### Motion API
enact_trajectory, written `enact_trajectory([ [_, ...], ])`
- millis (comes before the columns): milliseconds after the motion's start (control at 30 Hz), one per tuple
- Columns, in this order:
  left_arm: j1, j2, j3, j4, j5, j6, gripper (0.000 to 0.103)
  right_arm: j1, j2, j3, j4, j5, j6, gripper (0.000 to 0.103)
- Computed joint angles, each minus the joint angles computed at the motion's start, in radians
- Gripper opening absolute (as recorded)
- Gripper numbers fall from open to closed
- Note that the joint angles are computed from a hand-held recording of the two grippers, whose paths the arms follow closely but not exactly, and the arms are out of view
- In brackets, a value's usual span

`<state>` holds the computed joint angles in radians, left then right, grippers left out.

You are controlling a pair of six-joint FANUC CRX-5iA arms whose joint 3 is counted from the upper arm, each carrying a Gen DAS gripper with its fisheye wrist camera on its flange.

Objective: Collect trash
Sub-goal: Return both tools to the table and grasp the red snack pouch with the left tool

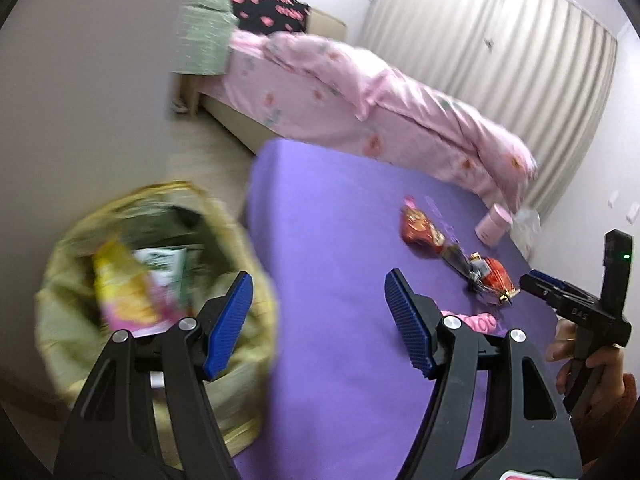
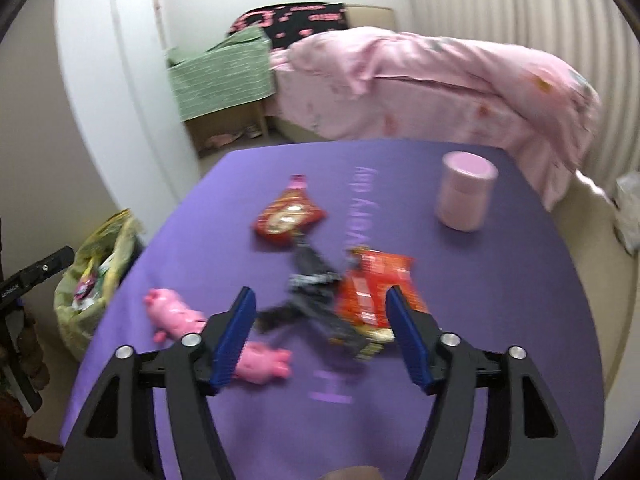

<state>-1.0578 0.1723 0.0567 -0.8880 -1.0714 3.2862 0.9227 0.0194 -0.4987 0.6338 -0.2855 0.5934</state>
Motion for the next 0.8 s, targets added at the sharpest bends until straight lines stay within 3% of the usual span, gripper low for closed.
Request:
enact_trajectory([
  [67, 0.069, 0.031, 0.024, 0.076, 0.103, -0.111, 0.065, -0.022, -0.013, -0.031, 0.054, 0.012, -0.034, 0.064],
  [133, 0.129, 0.078, 0.063, 0.145, 0.2, -0.245, 0.065, -0.017, -0.015, -0.017, -0.028, -0.014, 0.059, 0.064],
  [167, 0.146, 0.102, 0.088, 0.166, 0.215, -0.296, 0.065, -0.02, -0.02, -0.019, -0.047, -0.015, 0.077, 0.064],
  [300, 0.227, 0.227, 0.245, 0.297, 0.228, -0.545, 0.065, -0.057, -0.037, -0.07, 0.065, 0.012, -0.038, 0.064],
  [367, 0.272, 0.292, 0.329, 0.401, 0.213, -0.677, 0.065, -0.072, -0.044, -0.081, 0.088, 0.001, -0.072, 0.064],
  [433, 0.306, 0.372, 0.437, 0.473, 0.166, -0.777, 0.065, -0.074, -0.042, -0.062, 0.026, -0.041, -0.056, 0.064],
  [667, 0.363, 0.577, 0.711, 0.623, -0.039, -0.941, 0.064, -0.108, -0.051, -0.07, -0.065, -0.006, -0.015, 0.064],
  [700, 0.369, 0.58, 0.71, 0.644, -0.034, -0.959, 0.061, -0.109, -0.049, -0.068, -0.072, -0.004, -0.005, 0.064],
  [767, 0.369, 0.561, 0.676, 0.655, 0.001, -0.973, 0.043, -0.111, -0.047, -0.076, -0.037, 0.004, -0.03, 0.064],
  [800, 0.368, 0.545, 0.647, 0.66, 0.023, -0.979, 0.042, -0.112, -0.044, -0.076, -0.018, 0.005, -0.043, 0.064],
])
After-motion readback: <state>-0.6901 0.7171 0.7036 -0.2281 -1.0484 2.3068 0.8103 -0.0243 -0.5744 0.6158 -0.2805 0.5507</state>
